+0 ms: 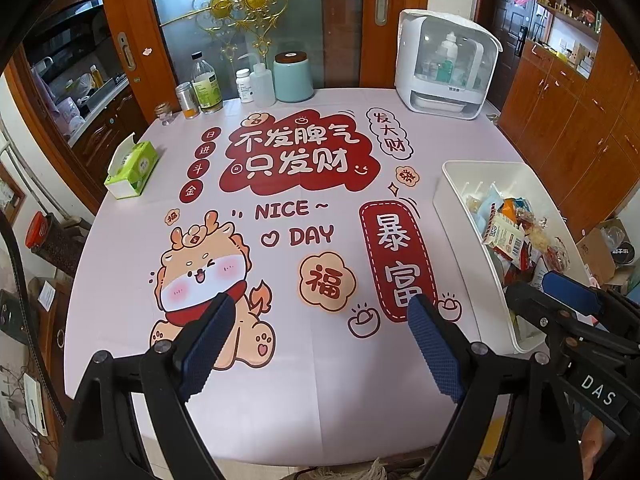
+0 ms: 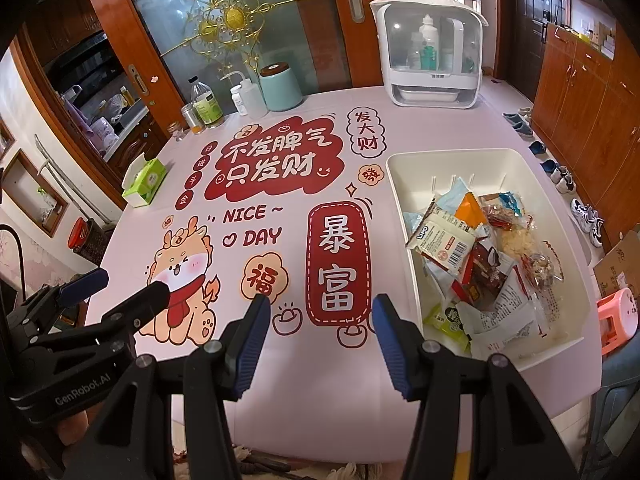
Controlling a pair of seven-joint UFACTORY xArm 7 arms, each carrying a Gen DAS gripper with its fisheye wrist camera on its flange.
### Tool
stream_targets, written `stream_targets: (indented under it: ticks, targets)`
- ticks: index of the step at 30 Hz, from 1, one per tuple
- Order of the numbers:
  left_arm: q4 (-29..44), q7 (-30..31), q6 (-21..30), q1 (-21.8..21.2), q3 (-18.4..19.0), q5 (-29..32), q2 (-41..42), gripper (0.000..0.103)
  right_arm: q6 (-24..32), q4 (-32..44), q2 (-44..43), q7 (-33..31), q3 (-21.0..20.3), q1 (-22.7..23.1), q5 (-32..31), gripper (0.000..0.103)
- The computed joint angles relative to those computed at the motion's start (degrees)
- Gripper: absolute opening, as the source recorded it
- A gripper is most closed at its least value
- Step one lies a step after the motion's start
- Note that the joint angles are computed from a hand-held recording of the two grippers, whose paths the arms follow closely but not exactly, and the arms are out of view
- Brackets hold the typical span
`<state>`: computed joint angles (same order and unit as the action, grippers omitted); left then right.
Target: Organize snacks
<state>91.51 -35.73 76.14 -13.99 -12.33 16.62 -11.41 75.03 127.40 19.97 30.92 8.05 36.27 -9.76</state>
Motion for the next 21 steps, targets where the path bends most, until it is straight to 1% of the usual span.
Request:
stream_targets:
  ticks: [21]
  targets:
    - [0.56,0.01,0.38,-0.15,0.14,0.01,0.41,0.087,0.36,0.89,0.65,-0.15,-0.13,0.12,0.13,0.054]
